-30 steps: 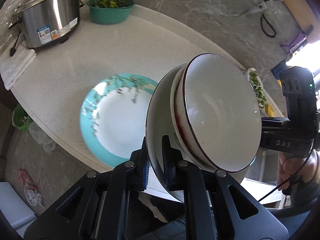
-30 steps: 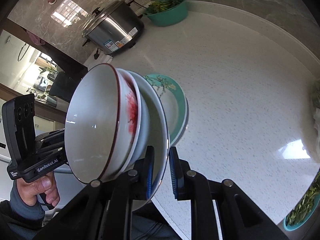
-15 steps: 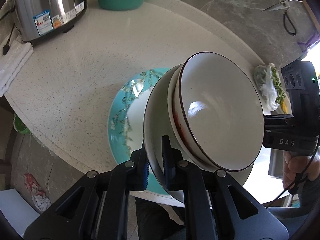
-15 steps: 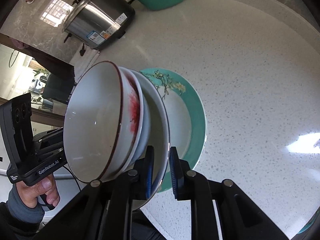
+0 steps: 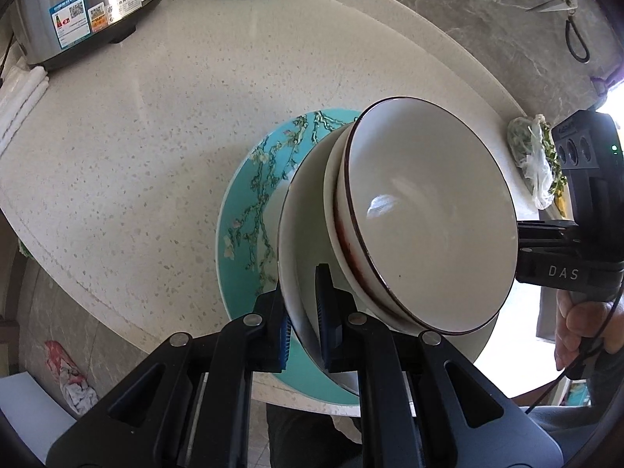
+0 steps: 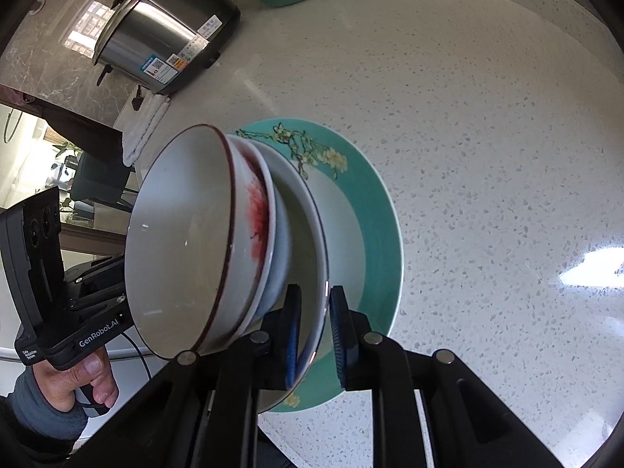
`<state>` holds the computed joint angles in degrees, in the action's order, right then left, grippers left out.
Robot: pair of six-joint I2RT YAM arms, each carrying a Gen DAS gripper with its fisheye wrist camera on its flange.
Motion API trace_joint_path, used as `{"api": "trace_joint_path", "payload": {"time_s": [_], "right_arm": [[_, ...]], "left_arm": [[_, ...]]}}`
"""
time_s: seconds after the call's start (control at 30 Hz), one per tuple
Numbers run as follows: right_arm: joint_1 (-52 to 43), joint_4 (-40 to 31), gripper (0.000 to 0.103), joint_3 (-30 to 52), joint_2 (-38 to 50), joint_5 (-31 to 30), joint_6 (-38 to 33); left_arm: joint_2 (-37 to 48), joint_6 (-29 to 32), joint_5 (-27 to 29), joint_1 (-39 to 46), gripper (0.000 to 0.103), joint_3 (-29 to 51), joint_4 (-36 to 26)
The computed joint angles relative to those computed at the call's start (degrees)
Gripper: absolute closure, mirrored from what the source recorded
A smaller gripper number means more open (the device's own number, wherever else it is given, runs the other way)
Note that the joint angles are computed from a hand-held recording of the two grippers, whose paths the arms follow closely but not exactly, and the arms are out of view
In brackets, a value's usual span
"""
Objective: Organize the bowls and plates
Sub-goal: 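Lift the bowl stack with both grippers and carry it over the teal-rimmed plates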
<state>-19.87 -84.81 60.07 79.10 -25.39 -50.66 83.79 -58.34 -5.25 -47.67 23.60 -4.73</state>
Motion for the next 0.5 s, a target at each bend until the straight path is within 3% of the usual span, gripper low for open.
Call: {"api": "trace_joint_path", "payload": {"time_s": [0.27, 0.5], "right_arm": [[0.40, 1.22, 0.086, -0.40, 0.19, -0.67, 0.18], [0.54, 1.45, 0.085, -0.66, -0.27, -0.59, 0.23]], "left_arm": [[1.71, 2.71, 0.07, 1.76, 0.094, 2.25, -0.74], [0.81, 0.09, -1.16, -0.09, 0.091, 1.77, -0.40]]}}
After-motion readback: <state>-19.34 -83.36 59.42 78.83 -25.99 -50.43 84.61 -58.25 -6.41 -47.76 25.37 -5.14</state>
